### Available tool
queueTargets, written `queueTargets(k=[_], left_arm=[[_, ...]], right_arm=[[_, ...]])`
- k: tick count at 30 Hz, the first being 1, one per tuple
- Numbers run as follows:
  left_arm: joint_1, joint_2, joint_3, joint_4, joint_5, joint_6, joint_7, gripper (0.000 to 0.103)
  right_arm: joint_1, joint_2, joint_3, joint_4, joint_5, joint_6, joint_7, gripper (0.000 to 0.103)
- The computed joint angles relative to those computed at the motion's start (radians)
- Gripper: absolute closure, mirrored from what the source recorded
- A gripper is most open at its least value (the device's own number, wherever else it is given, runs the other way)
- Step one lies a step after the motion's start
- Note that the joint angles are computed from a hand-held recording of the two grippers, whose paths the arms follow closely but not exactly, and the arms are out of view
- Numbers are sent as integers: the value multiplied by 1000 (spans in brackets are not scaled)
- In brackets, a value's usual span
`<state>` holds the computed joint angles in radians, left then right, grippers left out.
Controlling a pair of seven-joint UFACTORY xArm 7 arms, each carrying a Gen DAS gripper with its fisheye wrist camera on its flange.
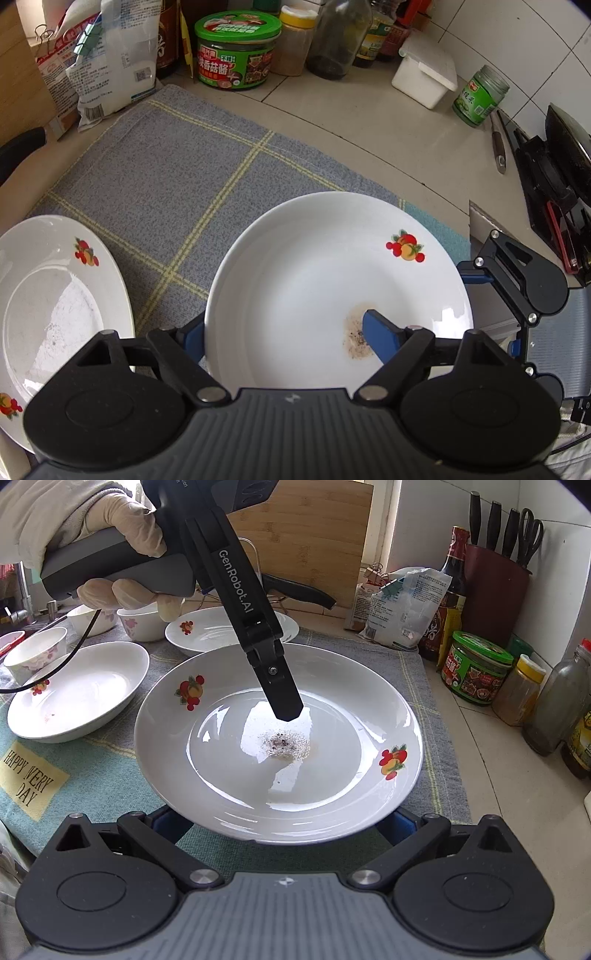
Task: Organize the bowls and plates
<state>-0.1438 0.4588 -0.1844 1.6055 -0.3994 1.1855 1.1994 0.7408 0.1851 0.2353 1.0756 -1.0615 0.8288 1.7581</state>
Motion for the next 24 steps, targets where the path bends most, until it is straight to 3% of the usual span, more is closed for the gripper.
queueTargets(k=[24], left_arm=[[-70, 175, -34, 208, 40, -48, -113, 21]], right_arm=[[-137, -65, -29, -120, -63, -129, -24, 0]])
